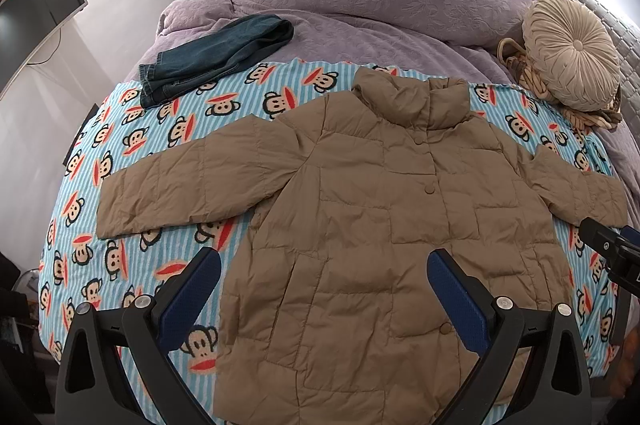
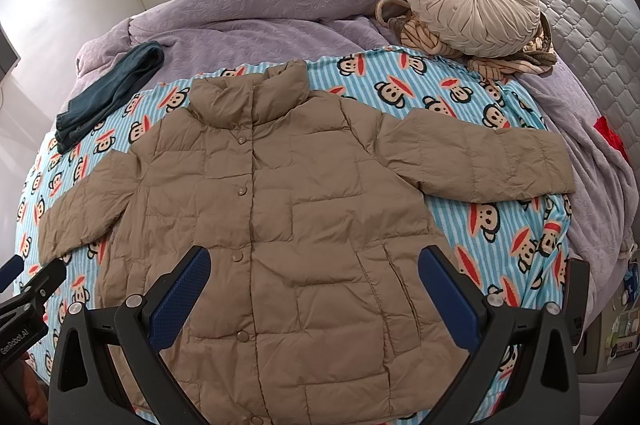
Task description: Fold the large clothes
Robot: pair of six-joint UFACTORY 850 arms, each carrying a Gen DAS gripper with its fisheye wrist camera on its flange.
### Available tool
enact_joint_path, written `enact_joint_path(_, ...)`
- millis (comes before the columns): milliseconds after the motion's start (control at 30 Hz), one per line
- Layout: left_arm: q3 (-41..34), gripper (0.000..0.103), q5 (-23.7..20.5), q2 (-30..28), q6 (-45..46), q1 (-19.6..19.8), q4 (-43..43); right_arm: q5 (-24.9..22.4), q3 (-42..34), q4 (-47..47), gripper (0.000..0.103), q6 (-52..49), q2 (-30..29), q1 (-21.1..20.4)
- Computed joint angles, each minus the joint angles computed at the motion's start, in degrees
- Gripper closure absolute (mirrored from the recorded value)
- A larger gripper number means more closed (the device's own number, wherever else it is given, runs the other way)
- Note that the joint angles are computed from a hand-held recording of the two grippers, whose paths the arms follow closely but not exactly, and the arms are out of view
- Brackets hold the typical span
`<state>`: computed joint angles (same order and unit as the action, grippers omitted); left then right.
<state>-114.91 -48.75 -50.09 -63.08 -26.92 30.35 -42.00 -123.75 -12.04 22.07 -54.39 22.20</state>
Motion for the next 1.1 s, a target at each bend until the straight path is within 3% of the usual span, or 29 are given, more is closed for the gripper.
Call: enact_joint_path(1100,1.46,0.0,0.57,0.3,-0.13,0.11,-1.03,-0.85,-1.3,0.22,0.0,-0.27,-0.94,0.18)
